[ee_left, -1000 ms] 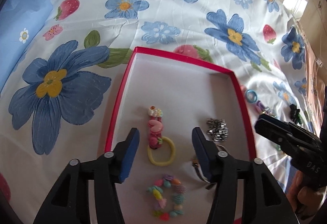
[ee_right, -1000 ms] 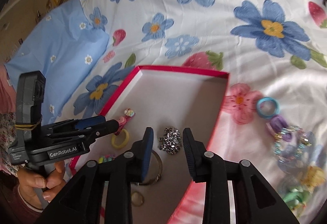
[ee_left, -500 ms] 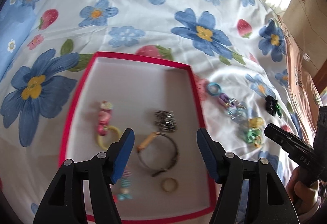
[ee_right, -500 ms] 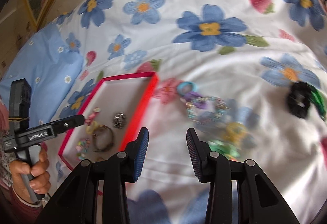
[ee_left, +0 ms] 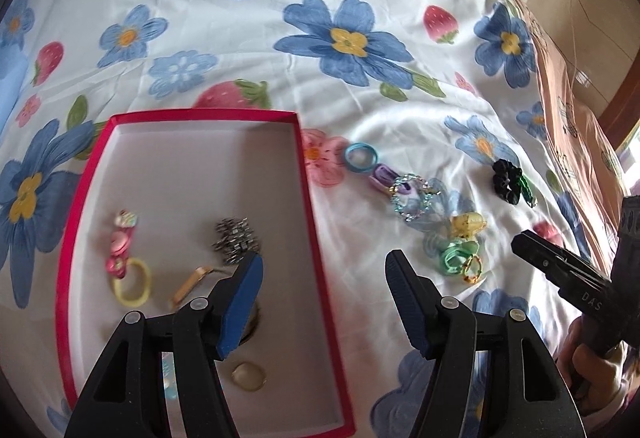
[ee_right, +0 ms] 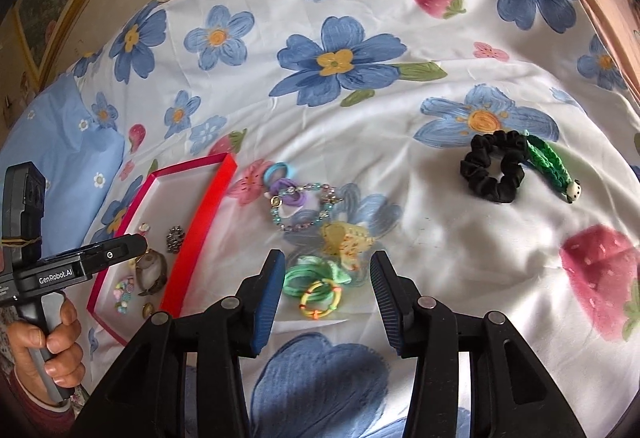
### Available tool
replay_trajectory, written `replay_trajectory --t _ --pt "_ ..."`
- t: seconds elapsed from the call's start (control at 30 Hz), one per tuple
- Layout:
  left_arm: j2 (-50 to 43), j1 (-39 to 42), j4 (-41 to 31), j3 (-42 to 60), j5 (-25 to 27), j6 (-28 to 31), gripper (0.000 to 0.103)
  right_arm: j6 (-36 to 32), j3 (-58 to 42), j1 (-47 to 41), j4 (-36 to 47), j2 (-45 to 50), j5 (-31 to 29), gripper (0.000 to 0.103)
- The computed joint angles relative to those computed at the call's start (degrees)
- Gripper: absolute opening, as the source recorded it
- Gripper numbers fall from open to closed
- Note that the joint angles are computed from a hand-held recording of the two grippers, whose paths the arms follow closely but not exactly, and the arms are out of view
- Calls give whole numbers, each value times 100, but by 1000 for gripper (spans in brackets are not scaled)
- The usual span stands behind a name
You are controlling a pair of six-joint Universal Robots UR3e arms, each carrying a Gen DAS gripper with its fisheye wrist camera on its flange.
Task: Organize jewelry
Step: 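Move both tools out of the box toward the accessories on the sheet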
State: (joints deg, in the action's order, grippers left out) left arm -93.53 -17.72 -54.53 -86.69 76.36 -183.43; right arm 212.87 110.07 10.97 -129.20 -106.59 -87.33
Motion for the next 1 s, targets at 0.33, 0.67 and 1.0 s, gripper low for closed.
replay_trajectory --t 0.33,0.67,1.0 --pt "-1517 -510 -278 1626 58 -105 63 -184 130 -211 -285 277 268 51" --pt "-3430 -802 -1149 4017 -56 -171 62 -431 271 -457 -440 598 504 52" --pt "-5263 -967 -2422 6690 -137 -274 14 -556 496 -659 -746 711 686 30"
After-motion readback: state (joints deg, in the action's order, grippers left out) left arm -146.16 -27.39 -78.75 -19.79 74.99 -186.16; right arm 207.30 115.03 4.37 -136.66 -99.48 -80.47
